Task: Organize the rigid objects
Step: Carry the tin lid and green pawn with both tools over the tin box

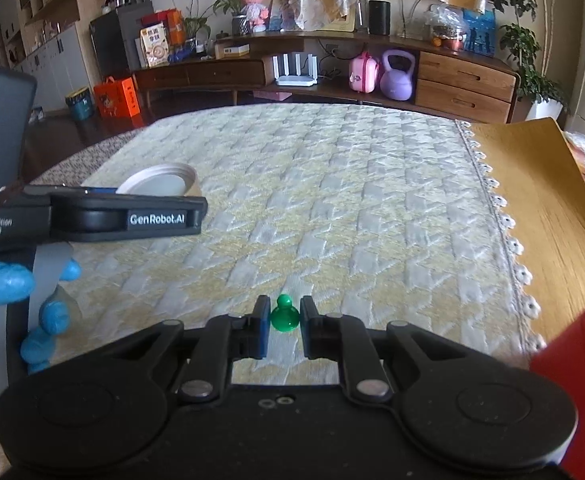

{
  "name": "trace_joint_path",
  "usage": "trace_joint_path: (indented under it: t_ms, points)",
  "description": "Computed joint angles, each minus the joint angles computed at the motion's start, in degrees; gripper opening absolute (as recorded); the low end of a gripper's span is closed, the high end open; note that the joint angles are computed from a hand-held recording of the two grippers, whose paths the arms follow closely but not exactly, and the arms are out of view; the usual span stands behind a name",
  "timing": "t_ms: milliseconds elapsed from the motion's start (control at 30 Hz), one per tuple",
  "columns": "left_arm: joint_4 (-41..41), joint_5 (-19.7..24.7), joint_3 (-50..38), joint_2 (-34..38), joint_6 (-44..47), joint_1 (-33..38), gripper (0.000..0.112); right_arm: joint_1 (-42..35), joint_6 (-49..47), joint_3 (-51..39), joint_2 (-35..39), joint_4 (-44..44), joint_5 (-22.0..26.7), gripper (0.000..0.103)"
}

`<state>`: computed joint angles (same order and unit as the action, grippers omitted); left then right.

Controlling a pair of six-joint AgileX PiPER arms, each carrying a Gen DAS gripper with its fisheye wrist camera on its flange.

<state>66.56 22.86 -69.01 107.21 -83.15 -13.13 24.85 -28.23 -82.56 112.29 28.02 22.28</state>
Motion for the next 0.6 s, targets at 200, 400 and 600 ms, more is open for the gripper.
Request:
trace_joint_path:
  t_ms: [200,400,600]
  points:
    - [-7.0,0.9,3.6,-6.7,7.5,-4.1,0.077,-1.8,-4.1,6.6,-7.6,4.4,0.3,0.014]
    - [-12.7,3.9,6.1,-12.9,13.4,-9.2,0.077,-5.5,-7.9,12.5,-15.0,8.4,1.2,0.015]
    - [-15.2,8.5,6.8,-17.4,16.1,-15.9,0.077,-10.4,-12.6,18.4,-21.8,12.6,2.8,0.015]
